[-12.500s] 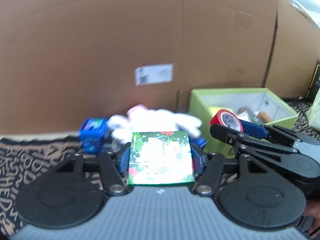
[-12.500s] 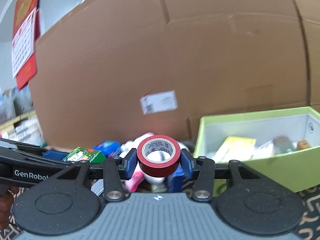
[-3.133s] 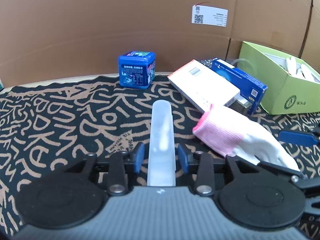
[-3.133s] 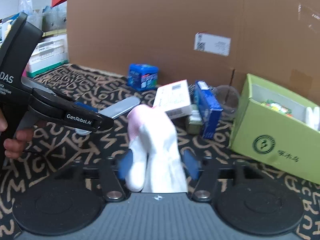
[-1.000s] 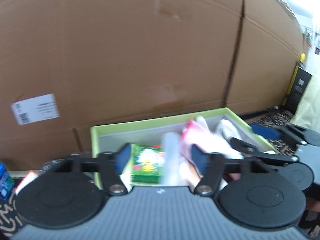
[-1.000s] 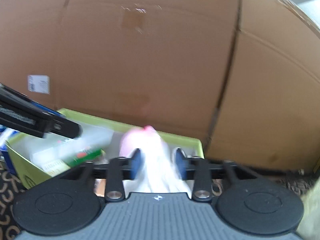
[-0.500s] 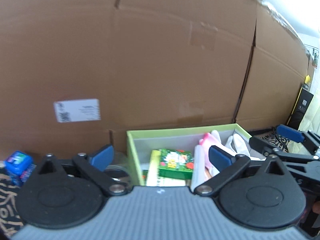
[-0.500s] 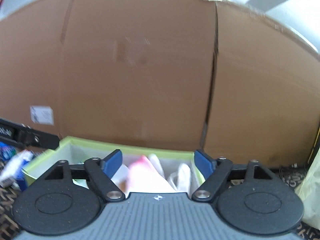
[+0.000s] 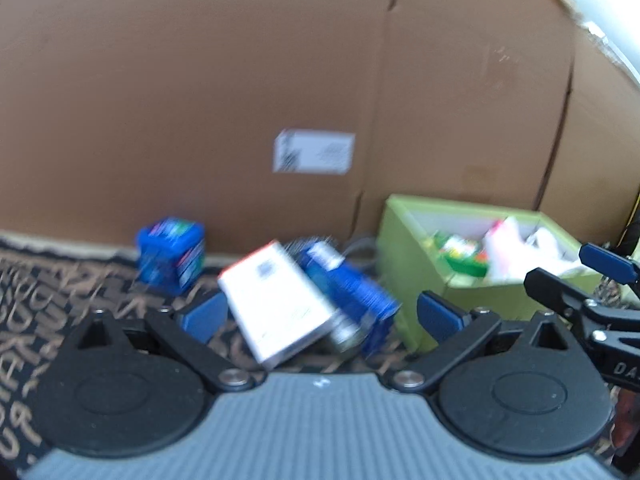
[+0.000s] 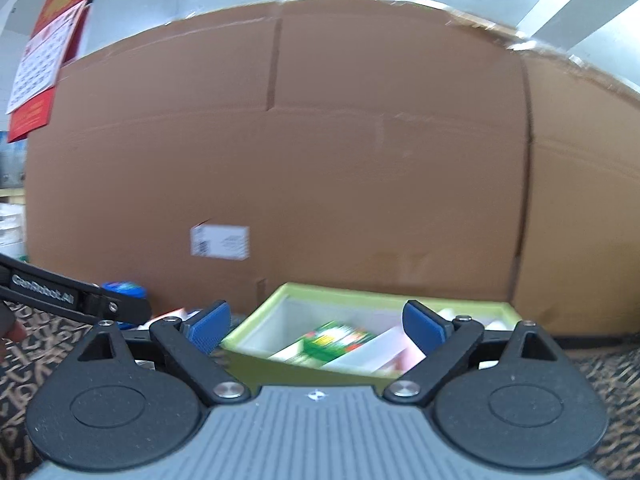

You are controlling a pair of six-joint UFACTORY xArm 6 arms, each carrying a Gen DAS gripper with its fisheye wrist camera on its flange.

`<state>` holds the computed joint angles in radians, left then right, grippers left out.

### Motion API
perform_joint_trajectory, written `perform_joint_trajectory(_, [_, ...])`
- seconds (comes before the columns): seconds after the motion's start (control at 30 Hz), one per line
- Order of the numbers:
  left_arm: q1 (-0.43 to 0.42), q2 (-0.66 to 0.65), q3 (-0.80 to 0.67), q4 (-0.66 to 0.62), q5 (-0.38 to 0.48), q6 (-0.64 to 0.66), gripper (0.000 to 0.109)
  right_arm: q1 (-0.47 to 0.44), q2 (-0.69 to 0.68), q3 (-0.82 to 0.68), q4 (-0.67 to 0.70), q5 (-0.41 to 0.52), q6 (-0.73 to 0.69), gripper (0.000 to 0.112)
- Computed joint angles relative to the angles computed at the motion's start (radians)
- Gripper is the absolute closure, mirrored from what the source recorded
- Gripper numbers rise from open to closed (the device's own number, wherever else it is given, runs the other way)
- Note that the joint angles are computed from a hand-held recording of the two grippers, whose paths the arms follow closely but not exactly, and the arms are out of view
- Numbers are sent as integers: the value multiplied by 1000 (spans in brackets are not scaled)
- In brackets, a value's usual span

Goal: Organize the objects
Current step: 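Move both tools back to the white and blue medicine boxes, then grasp the white medicine box with the left tool while the right grasps the blue box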

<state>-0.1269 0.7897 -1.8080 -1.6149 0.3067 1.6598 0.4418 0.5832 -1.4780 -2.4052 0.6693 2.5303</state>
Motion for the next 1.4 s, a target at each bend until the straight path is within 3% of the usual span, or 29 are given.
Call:
perform_joint_trajectory(0.17, [23,55,-20,150,-34,-158,6,28,74,-66,21,-55,41,16])
perform_joint_trajectory(0.4, [40,146,-143,363,3,-475,6,21,134,-141,103,-137,29,16])
perform_joint_trajectory(0.63, [40,405,-529,854,124,-1026,6,30,141,-142,115,-133,50,16])
perform_joint_trajectory(0.7, [51,477,-646,931,193,-1083,32,33,144,-148,116,-141,37,16])
perform_joint_trajectory(0.73, [55,484,-654,936,202,-1063,38,34,147,-154,114,-150,31,17])
perform_joint_trajectory(0.8, [57,430,-559,880,176,-942,38,33,156,-176,101,-181,17,23])
perform_joint_trajectory(0.93, [63,280,-301,726,87,-691,38,20,220,-294,145,-294,-68,46])
perform_joint_trajectory(1.1, [90,149,-91,567,48,-452,38,16,327,-463,368,-341,-368,58])
perform_joint_trajectory(1.2, [106,101,-17,507,26,-369,36,12,383,-550,509,-371,-524,66])
perform_joint_trajectory(1.3, [124,108,-32,481,19,-359,25,2,431,-622,597,-449,-616,69])
perform_joint_trajectory(1.33, [127,110,-37,471,16,-357,23,5,448,-642,643,-449,-666,72])
perform_joint_trajectory(1.4, [129,115,-49,445,14,-340,20,32,468,-664,730,-345,-766,73])
